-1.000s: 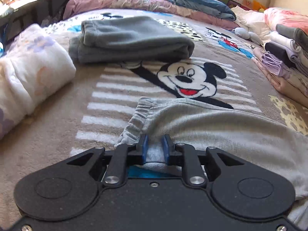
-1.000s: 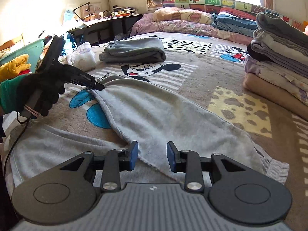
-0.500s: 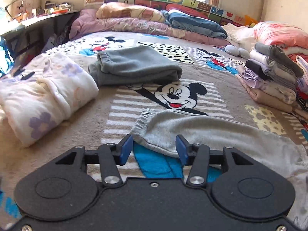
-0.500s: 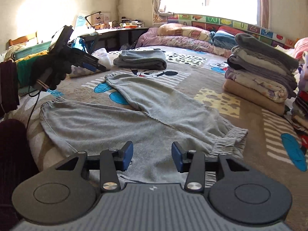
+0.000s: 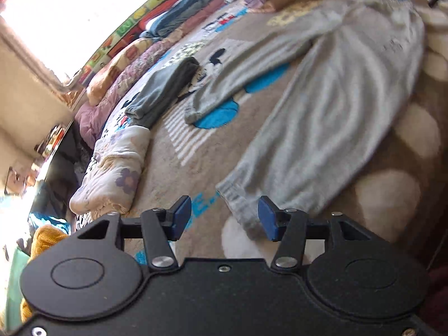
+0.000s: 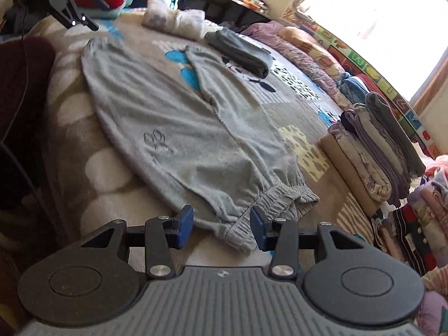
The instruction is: Fold clothes
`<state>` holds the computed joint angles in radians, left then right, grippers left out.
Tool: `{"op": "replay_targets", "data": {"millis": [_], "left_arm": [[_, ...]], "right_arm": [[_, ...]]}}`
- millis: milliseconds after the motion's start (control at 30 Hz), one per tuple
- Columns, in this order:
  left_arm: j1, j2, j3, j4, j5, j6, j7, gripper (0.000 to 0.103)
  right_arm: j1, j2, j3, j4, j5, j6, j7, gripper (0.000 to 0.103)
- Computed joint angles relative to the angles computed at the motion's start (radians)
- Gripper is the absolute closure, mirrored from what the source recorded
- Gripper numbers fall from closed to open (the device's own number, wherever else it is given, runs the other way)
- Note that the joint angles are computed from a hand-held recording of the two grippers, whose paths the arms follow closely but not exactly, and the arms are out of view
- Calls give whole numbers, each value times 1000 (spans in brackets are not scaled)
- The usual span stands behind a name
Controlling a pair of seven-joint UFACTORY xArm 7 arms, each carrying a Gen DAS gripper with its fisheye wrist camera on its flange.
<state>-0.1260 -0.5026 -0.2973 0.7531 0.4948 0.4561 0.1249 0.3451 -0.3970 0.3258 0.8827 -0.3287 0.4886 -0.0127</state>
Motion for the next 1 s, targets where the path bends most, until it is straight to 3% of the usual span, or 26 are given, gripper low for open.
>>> {"op": "replay_targets", "data": {"millis": [100,233,533,767,867,933,1000], "left_arm": [[18,-8,-37,-46,78,-16,19,49],[106,-12,-122,-85,265,-60,-49,49],[198,-37,-165,-131,439,-189,-205,49],[413,-61,-325,-113,744,-320,-421,49],[465,-41,-356,-84,895,-349,-526,51],[436,-22,-328,-80,907,-345,-511,56],[436,-26,-330,-75,985,-344,-581,57]], "right_arm": [[3,-5,13,-17,-43,32,-49,57],[-25,21,41,-23,-140,50,-73,57],[-64,99,52,-41,-375,-63,-77,55],[-100,103,56,-67,-540,-161,-2,52],[-97,98,41,-76,-523,-185,-2,52],[-88,99,28,-77,-483,-191,-14,53],[-81,100,17,-78,-441,-197,-27,55]]}}
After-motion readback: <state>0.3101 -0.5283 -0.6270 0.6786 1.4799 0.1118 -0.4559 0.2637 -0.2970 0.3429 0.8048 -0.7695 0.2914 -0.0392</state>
